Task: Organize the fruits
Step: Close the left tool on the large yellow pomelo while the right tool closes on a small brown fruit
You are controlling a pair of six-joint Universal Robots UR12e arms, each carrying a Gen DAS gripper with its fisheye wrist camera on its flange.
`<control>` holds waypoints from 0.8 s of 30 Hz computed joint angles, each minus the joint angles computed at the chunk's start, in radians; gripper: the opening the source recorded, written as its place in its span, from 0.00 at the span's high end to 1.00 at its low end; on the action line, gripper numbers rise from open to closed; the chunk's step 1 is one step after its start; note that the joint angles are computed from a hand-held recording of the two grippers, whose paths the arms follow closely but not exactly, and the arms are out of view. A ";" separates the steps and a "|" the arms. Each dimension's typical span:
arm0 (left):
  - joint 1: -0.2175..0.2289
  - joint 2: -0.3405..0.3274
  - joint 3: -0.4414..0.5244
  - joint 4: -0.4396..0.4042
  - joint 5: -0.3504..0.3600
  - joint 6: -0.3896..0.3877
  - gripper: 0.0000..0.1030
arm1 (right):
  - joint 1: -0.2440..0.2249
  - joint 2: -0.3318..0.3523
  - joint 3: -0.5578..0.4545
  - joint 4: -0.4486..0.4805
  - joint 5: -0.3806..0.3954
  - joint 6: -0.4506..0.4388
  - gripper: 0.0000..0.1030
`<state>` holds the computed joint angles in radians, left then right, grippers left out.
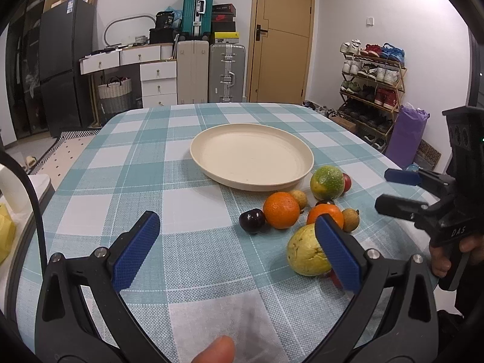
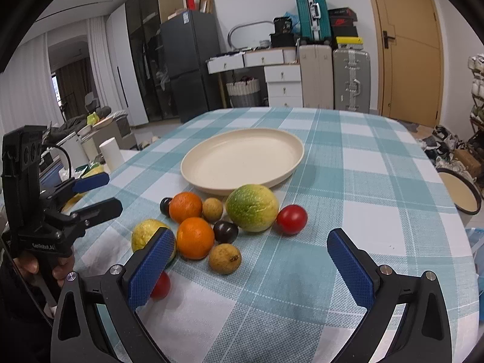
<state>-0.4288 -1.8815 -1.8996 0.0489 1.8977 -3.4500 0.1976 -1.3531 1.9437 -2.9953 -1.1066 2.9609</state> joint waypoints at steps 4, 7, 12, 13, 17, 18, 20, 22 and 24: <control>-0.010 0.000 0.015 -0.051 0.022 0.023 0.01 | 0.014 -0.003 -0.015 0.055 -0.044 -0.035 0.00; -0.013 -0.001 0.023 -0.074 0.005 0.043 0.01 | 0.013 -0.004 -0.027 0.116 -0.037 -0.032 0.00; -0.016 -0.008 0.032 -0.089 -0.025 0.048 0.01 | 0.014 -0.002 -0.043 0.197 -0.028 -0.045 0.16; -0.017 -0.010 0.036 -0.094 -0.025 0.047 0.01 | 0.015 0.000 -0.048 0.216 -0.027 -0.050 0.23; -0.007 -0.010 0.044 -0.120 -0.075 0.022 0.01 | 0.018 0.004 -0.056 0.249 -0.017 -0.073 0.27; -0.005 -0.011 0.048 -0.136 -0.084 0.016 0.01 | 0.019 0.006 -0.060 0.261 -0.013 -0.076 0.28; 0.000 -0.012 0.056 -0.166 -0.110 0.011 0.01 | 0.020 0.009 -0.067 0.281 -0.013 -0.076 0.32; 0.002 -0.016 0.064 -0.186 -0.133 0.016 0.01 | 0.022 0.013 -0.074 0.297 -0.011 -0.077 0.37; 0.005 -0.020 0.072 -0.202 -0.153 0.024 0.02 | 0.025 0.018 -0.082 0.309 -0.019 -0.080 0.43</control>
